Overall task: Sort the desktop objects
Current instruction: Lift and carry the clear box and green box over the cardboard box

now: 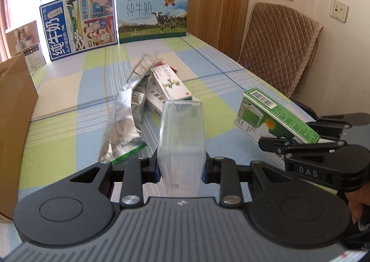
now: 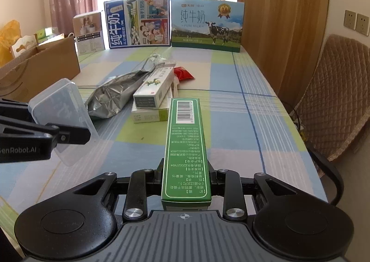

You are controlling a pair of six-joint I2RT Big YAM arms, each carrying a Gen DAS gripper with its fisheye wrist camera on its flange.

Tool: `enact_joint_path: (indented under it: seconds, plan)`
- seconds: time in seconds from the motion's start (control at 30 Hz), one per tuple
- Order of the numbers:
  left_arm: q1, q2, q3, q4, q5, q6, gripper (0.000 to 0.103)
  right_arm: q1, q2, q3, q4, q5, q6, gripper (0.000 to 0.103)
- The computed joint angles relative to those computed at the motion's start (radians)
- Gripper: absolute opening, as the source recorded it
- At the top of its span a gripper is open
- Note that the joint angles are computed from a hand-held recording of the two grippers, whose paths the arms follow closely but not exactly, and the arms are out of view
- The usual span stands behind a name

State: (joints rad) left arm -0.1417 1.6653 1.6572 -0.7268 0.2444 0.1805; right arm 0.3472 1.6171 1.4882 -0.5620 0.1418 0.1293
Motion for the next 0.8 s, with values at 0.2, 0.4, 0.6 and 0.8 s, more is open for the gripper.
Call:
enact_joint_path:
  seconds: [0.2,0.4,0.6,0.8]
  plan:
    - [0.024,-0.031,0.022,-0.016,-0.002,-0.011,0.026,0.029,-0.012,0.038,0.005,0.008,-0.01,0.027]
    - [0.075,-0.062,0.048,-0.021,-0.014,-0.007,0.026,0.078,0.024,0.139,0.004,-0.005,-0.016,0.027]
    - [0.159,-0.083,0.079,-0.03,-0.027,0.007,0.026,0.143,0.114,0.306,-0.024,-0.055,-0.024,0.027]
    - [0.265,-0.071,0.143,-0.049,-0.024,0.037,0.026,0.217,0.265,0.564,-0.104,-0.093,-0.033,0.027]
